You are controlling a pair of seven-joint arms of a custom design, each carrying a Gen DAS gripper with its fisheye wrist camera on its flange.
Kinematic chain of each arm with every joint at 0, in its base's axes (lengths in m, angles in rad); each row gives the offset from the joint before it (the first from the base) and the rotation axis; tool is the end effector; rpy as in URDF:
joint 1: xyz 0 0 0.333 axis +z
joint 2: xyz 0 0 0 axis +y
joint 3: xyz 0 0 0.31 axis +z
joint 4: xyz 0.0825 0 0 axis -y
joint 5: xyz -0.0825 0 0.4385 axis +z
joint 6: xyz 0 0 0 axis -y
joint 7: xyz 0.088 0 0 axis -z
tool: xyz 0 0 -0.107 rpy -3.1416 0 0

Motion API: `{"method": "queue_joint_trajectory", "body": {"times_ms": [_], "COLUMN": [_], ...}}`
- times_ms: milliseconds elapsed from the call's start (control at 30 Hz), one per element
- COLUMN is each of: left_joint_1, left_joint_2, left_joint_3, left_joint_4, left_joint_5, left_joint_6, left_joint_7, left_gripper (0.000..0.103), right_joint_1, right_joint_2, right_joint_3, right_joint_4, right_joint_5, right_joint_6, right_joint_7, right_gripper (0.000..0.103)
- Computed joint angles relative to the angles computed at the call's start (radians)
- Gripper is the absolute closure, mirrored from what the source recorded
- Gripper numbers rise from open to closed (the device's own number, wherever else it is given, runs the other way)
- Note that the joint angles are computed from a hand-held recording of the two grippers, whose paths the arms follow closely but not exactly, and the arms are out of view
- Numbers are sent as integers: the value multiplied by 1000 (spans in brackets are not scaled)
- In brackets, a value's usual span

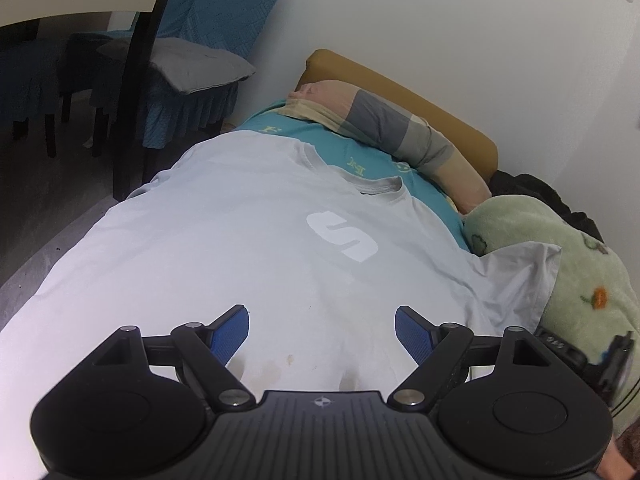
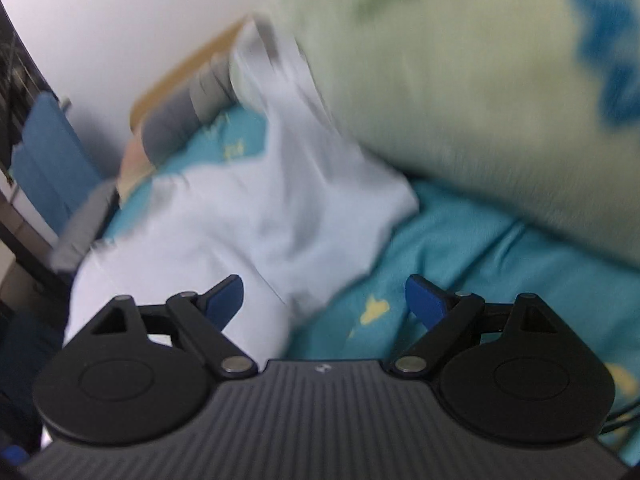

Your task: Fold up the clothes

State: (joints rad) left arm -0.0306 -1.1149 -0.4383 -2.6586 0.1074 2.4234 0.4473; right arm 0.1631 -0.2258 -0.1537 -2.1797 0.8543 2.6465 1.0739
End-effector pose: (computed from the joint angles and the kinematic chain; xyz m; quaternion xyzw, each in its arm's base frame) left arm 0.3096 -0.1874 0.6021 -0.8004 0.3911 -0.3685 0.2656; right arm 0.5820 -0.0191 0.5293 -0.5917 0.6735 -0.0922 0.4333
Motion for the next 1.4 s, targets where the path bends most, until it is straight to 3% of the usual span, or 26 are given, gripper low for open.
{"method": "queue_joint_trajectory", "body": {"times_ms": [100, 167, 300, 400, 500, 667, 800, 933, 1033, 1167, 1233, 1333, 1400], "left_joint_1": [1, 8, 34, 52, 56, 30, 17, 10, 12, 16, 19, 20, 19], "left_joint_2": [-4, -1, 14, 34, 54, 61, 17, 0, 2, 2, 3, 7, 9], "left_joint_3": [2, 1, -10, -18, -21, -8, -5, 7, 10, 17, 16, 16, 18], "left_joint_4": [-9, -16, -30, -24, -18, -22, -44, -59, -62, -72, -74, -72, -74], "left_joint_5": [2, 4, 12, 28, 35, 34, 28, 3, -10, -31, -38, -46, -54], "left_joint_6": [6, 19, 50, 58, 62, 71, 89, 109, 121, 159, 162, 146, 148], "left_joint_7": [-1, -5, -29, -35, -40, -25, -27, -31, -28, -31, -28, -25, -28], "left_gripper": [21, 21, 21, 21, 21, 21, 21, 21, 21, 22, 22, 22, 22], "right_joint_1": [23, 29, -3, -32, -44, -67, -71, -80, -81, -77, -71, -66, -67], "right_joint_2": [61, 100, 174, 172, 158, 95, 101, 159, 184, 188, 205, 230, 240], "right_joint_3": [-3, -1, 27, 66, 88, 63, 67, 85, 91, 98, 113, 128, 135], "right_joint_4": [25, 55, 135, 139, 133, 63, 84, 141, 177, 205, 213, 186, 186], "right_joint_5": [127, 296, 539, 575, 593, 712, 781, 559, 498, 518, 386, 56, 44], "right_joint_6": [34, 67, 70, 99, 130, 11, 35, 71, 85, 71, 113, 187, 195], "right_joint_7": [-80, -177, -328, -374, -402, -390, -467, -273, -261, -347, -256, 48, 59], "right_gripper": [11, 11, 11, 11, 19, 20, 25, 33, 37, 45, 44, 44, 39]}}
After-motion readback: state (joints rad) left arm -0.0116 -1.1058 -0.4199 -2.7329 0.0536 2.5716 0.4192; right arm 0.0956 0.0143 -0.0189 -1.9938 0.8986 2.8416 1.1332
